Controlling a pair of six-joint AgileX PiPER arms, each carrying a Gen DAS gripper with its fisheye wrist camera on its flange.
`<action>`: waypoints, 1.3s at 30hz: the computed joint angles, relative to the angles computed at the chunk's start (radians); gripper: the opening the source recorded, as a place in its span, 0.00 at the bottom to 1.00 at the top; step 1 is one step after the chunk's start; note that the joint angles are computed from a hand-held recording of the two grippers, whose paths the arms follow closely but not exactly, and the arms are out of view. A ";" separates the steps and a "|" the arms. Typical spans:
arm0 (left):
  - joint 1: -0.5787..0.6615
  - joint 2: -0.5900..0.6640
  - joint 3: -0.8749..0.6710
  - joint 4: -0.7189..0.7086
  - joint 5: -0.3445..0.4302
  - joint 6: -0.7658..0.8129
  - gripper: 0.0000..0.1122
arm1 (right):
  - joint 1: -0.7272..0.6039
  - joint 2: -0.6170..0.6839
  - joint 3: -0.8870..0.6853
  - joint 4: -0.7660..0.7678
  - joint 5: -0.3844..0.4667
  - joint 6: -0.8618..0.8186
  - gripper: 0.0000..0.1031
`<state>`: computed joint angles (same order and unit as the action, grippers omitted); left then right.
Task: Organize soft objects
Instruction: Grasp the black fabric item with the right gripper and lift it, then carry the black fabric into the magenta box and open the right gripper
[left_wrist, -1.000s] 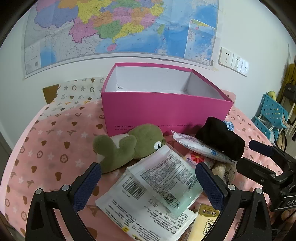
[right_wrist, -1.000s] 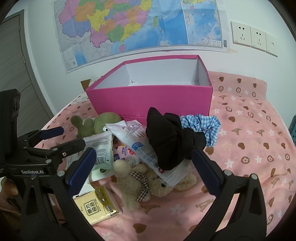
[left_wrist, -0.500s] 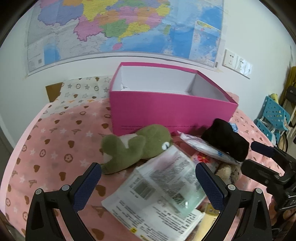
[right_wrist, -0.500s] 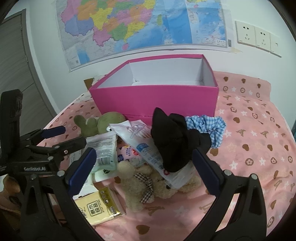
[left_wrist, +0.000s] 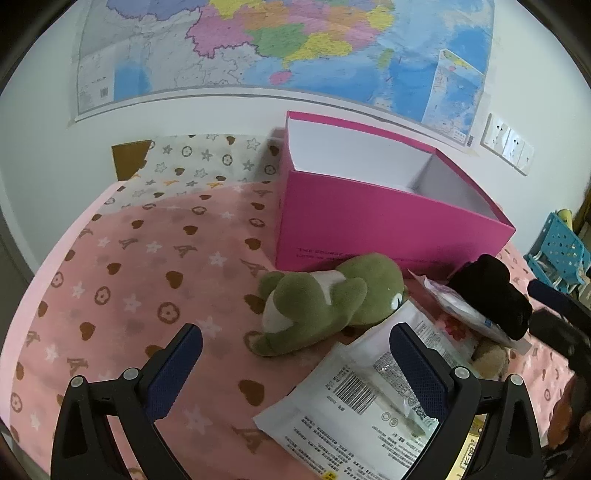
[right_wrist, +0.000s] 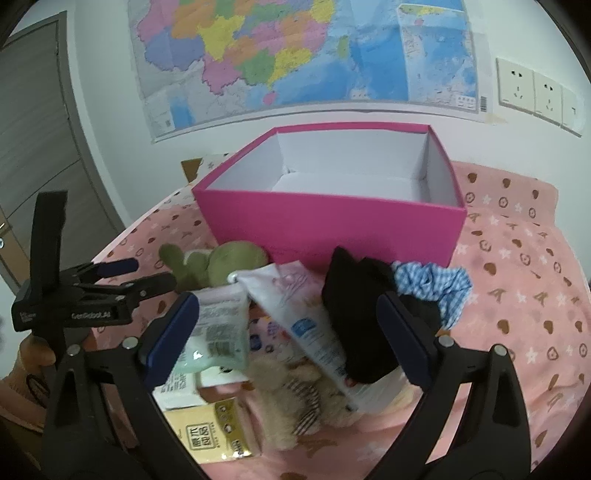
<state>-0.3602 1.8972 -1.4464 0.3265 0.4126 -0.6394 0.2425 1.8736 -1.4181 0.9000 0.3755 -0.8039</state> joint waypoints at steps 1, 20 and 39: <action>-0.001 0.000 -0.002 -0.008 -0.001 0.012 0.91 | -0.006 0.005 -0.007 -0.039 -0.005 0.045 0.94; -0.071 0.142 -0.306 -0.480 0.074 0.662 0.76 | -0.122 0.108 -0.096 0.020 0.134 0.017 0.23; -0.090 0.344 -0.778 -0.722 0.322 0.960 0.31 | -0.178 0.010 -0.208 0.231 0.271 -0.228 0.18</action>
